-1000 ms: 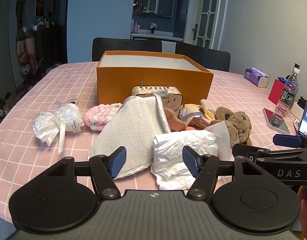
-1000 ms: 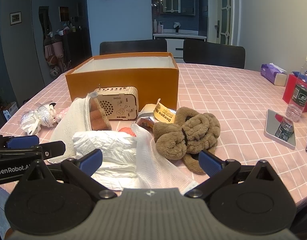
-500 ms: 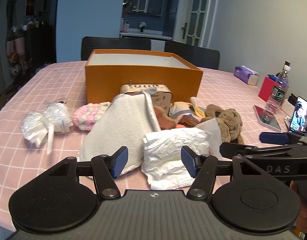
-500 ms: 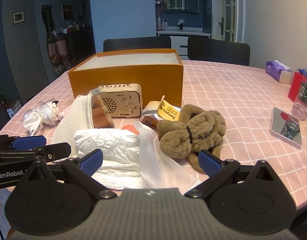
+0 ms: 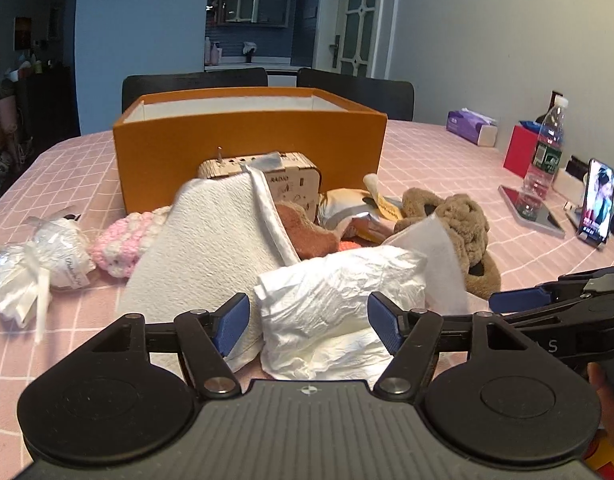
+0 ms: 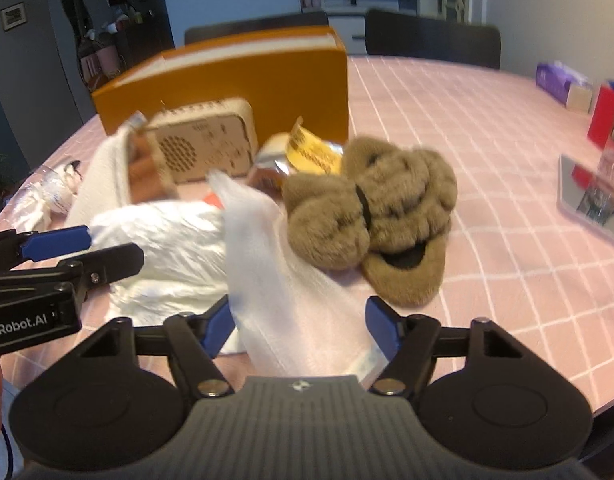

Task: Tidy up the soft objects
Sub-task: 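Grasp the white crumpled tissue with the left gripper while the right gripper grasps the white mesh strip, then carry the tissue and mesh strip into the orange box and open both grippers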

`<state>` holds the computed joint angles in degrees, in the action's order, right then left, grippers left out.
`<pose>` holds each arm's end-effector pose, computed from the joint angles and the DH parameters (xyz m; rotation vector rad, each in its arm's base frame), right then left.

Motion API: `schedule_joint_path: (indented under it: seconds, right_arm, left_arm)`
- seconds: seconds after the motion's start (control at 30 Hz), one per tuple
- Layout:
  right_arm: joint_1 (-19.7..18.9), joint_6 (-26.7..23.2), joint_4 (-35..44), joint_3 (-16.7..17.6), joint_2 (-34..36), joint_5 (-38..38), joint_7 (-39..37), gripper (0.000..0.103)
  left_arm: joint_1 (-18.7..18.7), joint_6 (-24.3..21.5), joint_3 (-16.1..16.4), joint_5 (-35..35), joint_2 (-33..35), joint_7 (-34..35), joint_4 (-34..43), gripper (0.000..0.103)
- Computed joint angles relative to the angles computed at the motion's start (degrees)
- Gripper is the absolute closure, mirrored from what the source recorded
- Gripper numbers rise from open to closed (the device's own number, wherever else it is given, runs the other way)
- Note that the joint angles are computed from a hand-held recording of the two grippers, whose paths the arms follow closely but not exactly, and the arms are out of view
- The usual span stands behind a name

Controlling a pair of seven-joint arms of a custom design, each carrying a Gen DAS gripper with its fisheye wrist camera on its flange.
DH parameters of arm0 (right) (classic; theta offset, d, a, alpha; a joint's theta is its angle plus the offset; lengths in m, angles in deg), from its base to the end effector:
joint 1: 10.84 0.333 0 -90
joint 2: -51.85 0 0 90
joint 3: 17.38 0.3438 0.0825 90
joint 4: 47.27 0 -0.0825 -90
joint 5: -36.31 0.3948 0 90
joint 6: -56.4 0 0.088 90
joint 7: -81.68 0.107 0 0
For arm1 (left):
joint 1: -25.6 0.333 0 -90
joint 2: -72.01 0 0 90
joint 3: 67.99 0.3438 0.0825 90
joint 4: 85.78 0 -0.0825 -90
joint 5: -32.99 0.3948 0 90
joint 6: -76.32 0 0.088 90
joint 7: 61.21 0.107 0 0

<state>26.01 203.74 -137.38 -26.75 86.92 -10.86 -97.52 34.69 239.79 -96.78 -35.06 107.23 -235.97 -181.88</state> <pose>0.6523 0.3785 0.3404 -1.3778 2.1468 -0.7265 0.7147 -0.1402 0.3283 -1.0210 2.3351 -1.2579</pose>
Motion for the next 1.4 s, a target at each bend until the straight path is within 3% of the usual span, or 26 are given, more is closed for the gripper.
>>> schedule_joint_path:
  seconds: [0.17,0.23,0.3,0.33,0.4,0.5,0.63,0.8,1.0,1.4]
  right_arm:
    - [-0.6,2.8,-0.6,0.0,0.4,0.5,-1.4,0.065]
    - [-0.8,3.9,-0.6,0.0,0.6,0.7,-2.4,0.084]
    - [-0.8,5.0,-0.6,-0.1,0.7,1.0,-3.4,0.093]
    - [-0.9,5.6,-0.7,-0.2,0.8,1.2,-3.6,0.096]
    - [-0.6,6.7,-1.1,-0.8,0.7,1.4,-3.3,0.097]
    - [-0.6,8.1,-1.6,-1.3,0.6,1.9,-3.4,0.099]
    - [-0.6,8.5,-1.9,-1.5,0.4,2.7,-4.9,0.103]
    - [1.0,8.3,-2.7,-2.9,-0.7,0.3,-4.3,0.103]
    - [2.1,8.0,-3.4,-3.4,-2.3,-3.7,-1.4,0.103]
    - [1.7,6.5,-6.2,-1.3,-8.1,-18.1,9.2,0.103]
  left_arm:
    - [-0.6,2.7,-1.2,0.1,1.2,2.9,0.1,0.021]
    - [-0.7,2.7,-1.3,1.1,1.0,2.1,-0.4,0.027]
    - [-0.3,2.7,-1.9,1.4,0.6,2.5,-1.3,0.049]
    - [-0.3,2.9,-2.1,1.6,0.3,2.8,-1.7,0.054]
    - [0.5,4.3,-3.6,0.4,0.1,5.5,-2.6,0.081]
    - [0.2,5.2,-3.7,0.5,-0.2,5.8,-3.2,0.089]
    - [1.0,4.7,-4.2,-0.3,-0.5,5.2,-3.3,0.091]
    - [1.0,0.9,-2.2,-0.5,-2.7,3.0,-4.0,0.091]
    - [1.7,-1.6,-1.4,-8.1,-5.8,9.3,-5.5,0.091]
    - [-0.6,-9.9,5.2,-16.3,-12.5,14.1,-7.3,0.091]
